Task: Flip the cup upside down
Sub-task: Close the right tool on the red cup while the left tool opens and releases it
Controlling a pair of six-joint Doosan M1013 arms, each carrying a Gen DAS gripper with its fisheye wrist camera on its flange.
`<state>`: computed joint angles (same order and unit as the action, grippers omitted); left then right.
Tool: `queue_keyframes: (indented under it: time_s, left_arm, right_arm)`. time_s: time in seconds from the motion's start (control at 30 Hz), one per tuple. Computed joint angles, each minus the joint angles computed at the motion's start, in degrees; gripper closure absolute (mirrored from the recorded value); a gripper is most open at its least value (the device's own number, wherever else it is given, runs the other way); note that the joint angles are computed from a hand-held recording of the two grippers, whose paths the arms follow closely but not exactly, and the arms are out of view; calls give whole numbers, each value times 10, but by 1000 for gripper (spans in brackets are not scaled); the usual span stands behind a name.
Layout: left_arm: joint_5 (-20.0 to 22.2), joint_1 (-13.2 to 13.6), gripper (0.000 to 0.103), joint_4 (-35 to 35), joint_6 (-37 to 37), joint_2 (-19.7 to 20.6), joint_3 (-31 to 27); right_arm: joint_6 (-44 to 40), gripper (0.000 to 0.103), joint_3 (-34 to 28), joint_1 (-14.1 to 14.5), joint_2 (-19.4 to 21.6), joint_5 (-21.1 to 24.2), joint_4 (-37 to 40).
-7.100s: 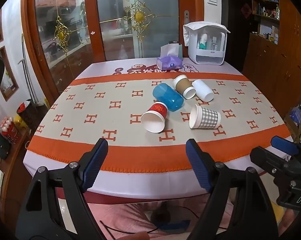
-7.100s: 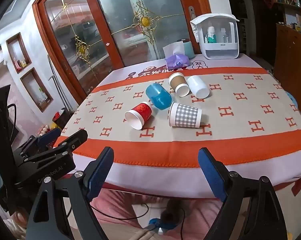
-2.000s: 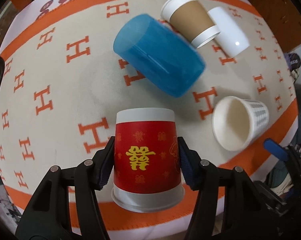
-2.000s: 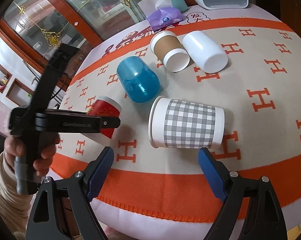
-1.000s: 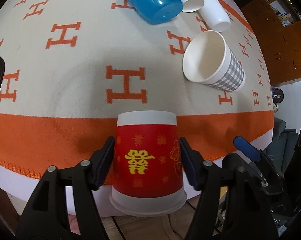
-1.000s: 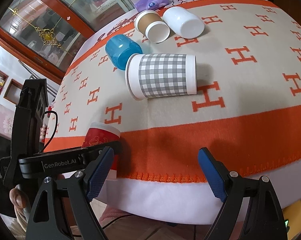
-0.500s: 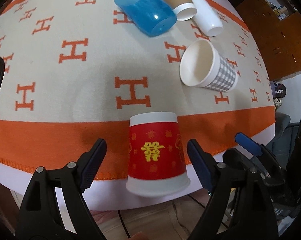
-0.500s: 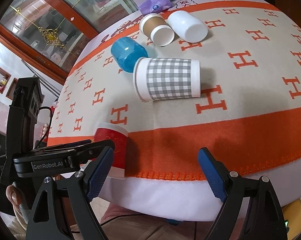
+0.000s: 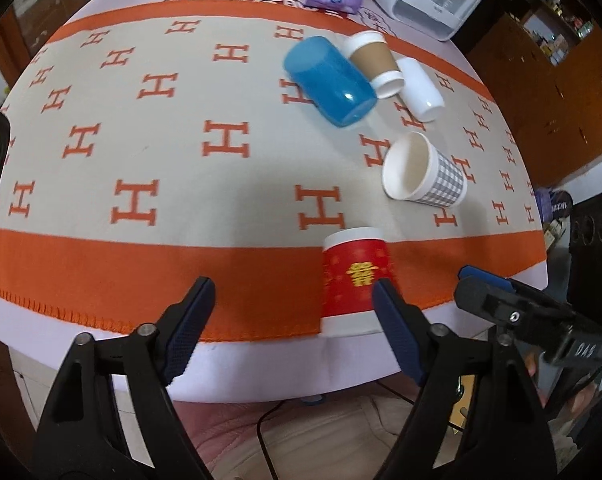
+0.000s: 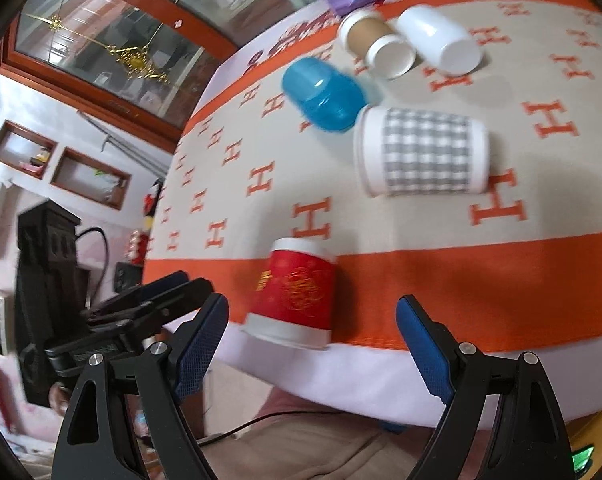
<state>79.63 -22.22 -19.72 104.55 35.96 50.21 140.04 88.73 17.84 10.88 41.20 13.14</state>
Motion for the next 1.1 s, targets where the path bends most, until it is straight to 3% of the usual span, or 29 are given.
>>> queue_keyframes:
  time_s: [0.13, 0.2, 0.37, 0.5, 0.77, 1.0, 1.1]
  left_arm:
    - [-27, 6, 41, 1, 4, -6, 24]
    - [-35, 7, 49, 4, 10, -7, 34]
    - [-48, 10, 58, 10, 21, -8, 53]
    - [-64, 11, 59, 7, 29, -9, 63]
    - [-86, 16, 59, -23, 60, -12, 78]
    - [-110, 17, 59, -29, 65, -15, 83]
    - [-136, 17, 59, -30, 59, -19, 88]
  right_arm:
    - [-55, 16, -13, -11, 18, 8, 81]
    - [-66, 16, -21, -15, 28, 17, 102]
    - [-87, 21, -37, -26, 53, 44, 142]
    - [-95, 24, -57, -32, 76, 73, 157]
    - [-132, 42, -82, -40, 111, 118, 204]
    - [-132, 43, -92, -25, 103, 95, 139]
    - [-124, 43, -85, -15, 89, 51, 84]
